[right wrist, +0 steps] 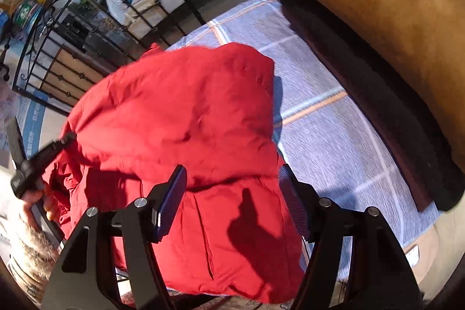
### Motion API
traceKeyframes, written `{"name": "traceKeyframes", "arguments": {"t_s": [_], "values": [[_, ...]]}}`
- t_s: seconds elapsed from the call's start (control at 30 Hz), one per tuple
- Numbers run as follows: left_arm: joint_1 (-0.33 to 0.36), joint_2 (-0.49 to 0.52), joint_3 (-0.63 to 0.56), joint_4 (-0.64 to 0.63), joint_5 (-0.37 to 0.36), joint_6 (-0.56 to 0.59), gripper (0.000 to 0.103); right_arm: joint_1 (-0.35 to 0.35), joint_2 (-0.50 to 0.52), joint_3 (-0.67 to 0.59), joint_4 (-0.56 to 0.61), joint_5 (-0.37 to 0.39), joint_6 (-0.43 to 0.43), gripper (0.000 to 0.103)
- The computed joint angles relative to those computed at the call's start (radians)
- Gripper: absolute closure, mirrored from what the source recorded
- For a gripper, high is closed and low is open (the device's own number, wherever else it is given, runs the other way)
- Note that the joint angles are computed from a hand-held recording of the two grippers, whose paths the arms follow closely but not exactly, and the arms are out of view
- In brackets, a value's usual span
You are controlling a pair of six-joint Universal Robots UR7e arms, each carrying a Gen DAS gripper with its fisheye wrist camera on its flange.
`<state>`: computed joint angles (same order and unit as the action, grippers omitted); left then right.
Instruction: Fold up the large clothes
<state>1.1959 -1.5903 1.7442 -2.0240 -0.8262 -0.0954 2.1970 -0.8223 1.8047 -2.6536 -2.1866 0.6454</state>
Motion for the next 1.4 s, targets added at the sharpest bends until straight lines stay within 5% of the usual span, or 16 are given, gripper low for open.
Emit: {"name": "traceKeyframes", "arguments": {"t_s": [0.17, 0.23, 0.37, 0.4, 0.53, 0.73, 0.9, 1.07, 1.4], "values": [[0.052, 0.02, 0.003, 0.102, 0.016, -0.061, 0.08, -0.005, 0.141, -0.164, 0.057, 0.02, -0.2, 0.037], [0.034, 0.028, 0.004, 0.131, 0.076, -0.108, 0.05, 0.0, 0.189, -0.223, 0.091, -0.01, -0.248, 0.037], [-0.035, -0.047, 0.036, 0.082, 0.103, -0.14, 0.031, 0.021, 0.246, -0.286, 0.069, -0.07, -0.355, 0.037], [-0.057, -0.075, 0.06, 0.038, 0.104, -0.134, 0.018, 0.022, 0.256, -0.293, 0.056, -0.079, -0.374, 0.037], [-0.094, -0.08, 0.103, -0.052, 0.048, -0.036, 0.017, 0.002, 0.296, -0.322, 0.08, -0.113, -0.337, 0.037], [-0.046, 0.129, 0.073, -0.045, 0.096, 0.021, 0.017, -0.051, 0.341, -0.312, 0.1, -0.111, -0.223, 0.024], [0.001, 0.234, 0.054, -0.08, 0.138, 0.032, 0.013, -0.077, 0.367, -0.3, 0.084, -0.109, -0.272, 0.022], [0.02, 0.293, 0.023, -0.021, 0.173, 0.022, 0.01, -0.108, 0.408, -0.369, 0.191, -0.099, -0.268, 0.021], [0.037, 0.307, 0.002, 0.025, 0.168, 0.034, 0.006, -0.123, 0.451, -0.434, 0.279, -0.11, -0.23, 0.017]]}}
